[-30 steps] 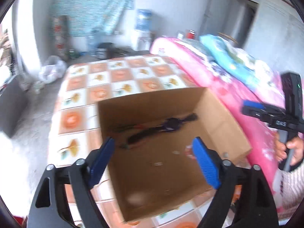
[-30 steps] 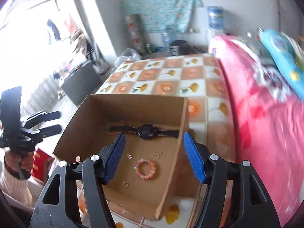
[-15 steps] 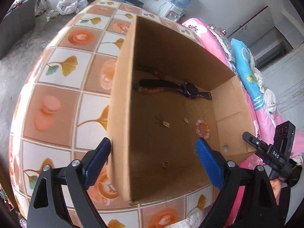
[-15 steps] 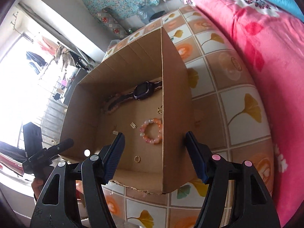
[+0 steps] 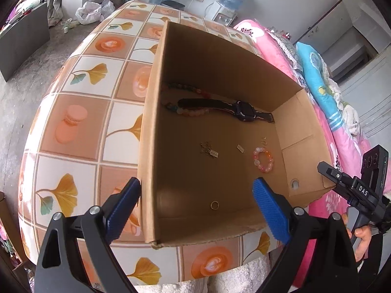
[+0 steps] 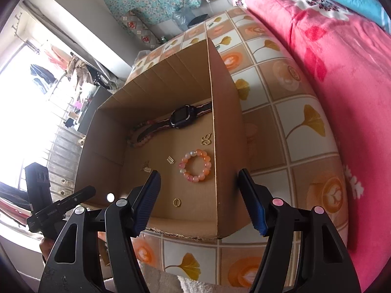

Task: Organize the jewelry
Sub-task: 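Withdraw the right gripper from the box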

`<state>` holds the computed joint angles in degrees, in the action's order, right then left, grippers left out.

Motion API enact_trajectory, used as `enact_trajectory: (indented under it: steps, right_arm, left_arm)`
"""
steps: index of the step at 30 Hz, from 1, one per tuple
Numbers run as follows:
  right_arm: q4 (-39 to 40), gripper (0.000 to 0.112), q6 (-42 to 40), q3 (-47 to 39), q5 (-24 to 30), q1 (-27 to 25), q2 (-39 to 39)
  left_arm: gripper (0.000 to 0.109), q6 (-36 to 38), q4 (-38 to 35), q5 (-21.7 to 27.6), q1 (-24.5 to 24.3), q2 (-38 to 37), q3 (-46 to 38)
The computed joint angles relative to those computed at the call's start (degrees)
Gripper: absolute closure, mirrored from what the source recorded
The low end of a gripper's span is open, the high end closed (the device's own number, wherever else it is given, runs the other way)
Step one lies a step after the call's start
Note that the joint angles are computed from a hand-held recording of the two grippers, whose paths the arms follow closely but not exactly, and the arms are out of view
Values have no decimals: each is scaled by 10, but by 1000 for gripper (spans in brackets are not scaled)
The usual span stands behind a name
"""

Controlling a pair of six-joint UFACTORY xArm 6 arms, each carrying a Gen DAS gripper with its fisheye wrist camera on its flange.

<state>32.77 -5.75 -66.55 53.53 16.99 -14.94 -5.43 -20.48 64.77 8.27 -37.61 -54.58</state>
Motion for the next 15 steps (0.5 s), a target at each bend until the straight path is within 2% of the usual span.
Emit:
enact_trajectory:
  steps: [9, 13, 15]
  right_arm:
    - [0, 49, 16, 64, 7, 1, -69]
    - [16, 49, 12, 81, -1, -2, -84]
    - [-9, 45, 22, 93, -21, 3, -103]
  left_arm:
    - [18, 4, -26, 42, 18, -56, 28]
    - [18, 8, -17, 24, 10, -85, 47]
    - [17, -1, 18, 0, -4, -113, 56]
